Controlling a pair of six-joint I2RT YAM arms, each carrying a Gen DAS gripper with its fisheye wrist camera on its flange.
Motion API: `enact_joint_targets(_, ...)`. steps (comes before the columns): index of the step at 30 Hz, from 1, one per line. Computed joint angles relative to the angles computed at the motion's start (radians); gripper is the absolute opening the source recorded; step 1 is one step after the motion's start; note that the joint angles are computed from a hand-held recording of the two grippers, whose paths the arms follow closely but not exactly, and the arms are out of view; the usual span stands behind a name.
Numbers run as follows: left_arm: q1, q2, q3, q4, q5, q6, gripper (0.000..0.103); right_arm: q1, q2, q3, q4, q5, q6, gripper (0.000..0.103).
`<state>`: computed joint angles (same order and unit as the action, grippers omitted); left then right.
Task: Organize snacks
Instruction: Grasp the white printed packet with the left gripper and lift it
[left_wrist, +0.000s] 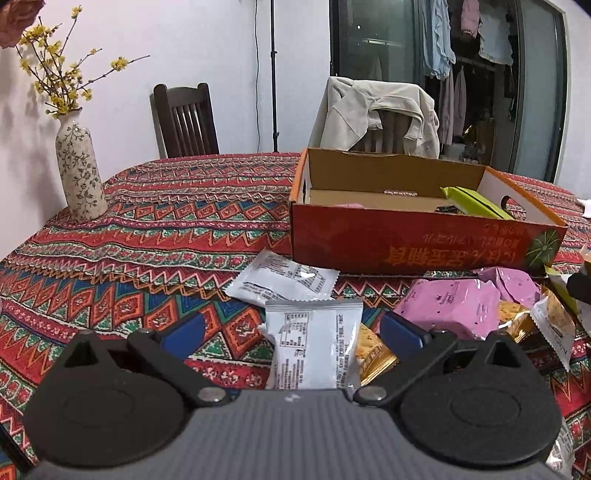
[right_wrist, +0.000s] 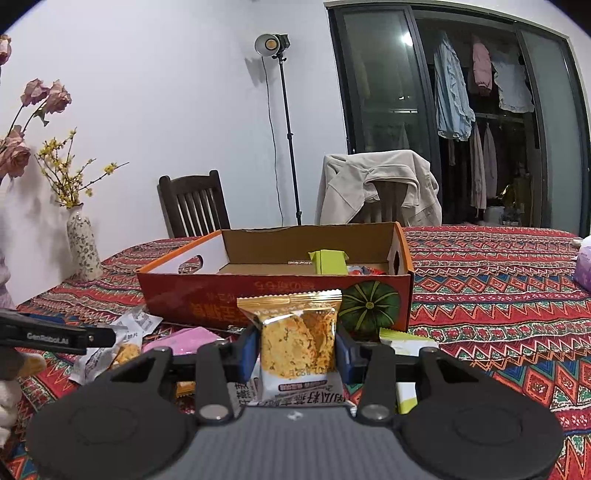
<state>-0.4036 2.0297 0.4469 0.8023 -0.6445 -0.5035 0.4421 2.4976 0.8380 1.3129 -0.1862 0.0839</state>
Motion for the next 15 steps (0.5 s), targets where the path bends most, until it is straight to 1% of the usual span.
enact_joint_targets(4,0.001,0.022,0.009,-0.004,0.03,-0.018,0.102,0.001,-0.002,0.001,-0.006,-0.002,-0.003,0.042)
enact_joint_targets(6,0.007,0.029,0.013,-0.013,0.045,-0.028,0.091,0.0,-0.001,0.003,-0.009,-0.003,-0.004,0.042)
enact_joint_targets(9,0.023,0.025,0.013,-0.024,0.078,-0.044,0.078,0.002,-0.001,0.004,-0.011,0.0,-0.004,0.042)
enact_joint_targets(10,0.03,0.023,0.009,-0.021,0.093,-0.05,0.076,0.002,-0.001,0.004,-0.011,0.002,-0.005,0.042)
enact_joint_targets(12,0.04,0.02,-0.004,0.0,0.121,-0.054,0.059,0.002,-0.002,0.002,-0.01,0.003,-0.005,0.042)
enact_joint_targets(14,0.044,0.017,-0.02,0.028,0.139,-0.051,0.052,0.002,-0.002,0.002,-0.01,0.003,-0.005,0.042)
enact_joint_targets(15,0.042,0.016,-0.022,0.031,0.135,-0.054,0.051,0.002,-0.002,0.001,-0.01,0.003,-0.005,0.042)
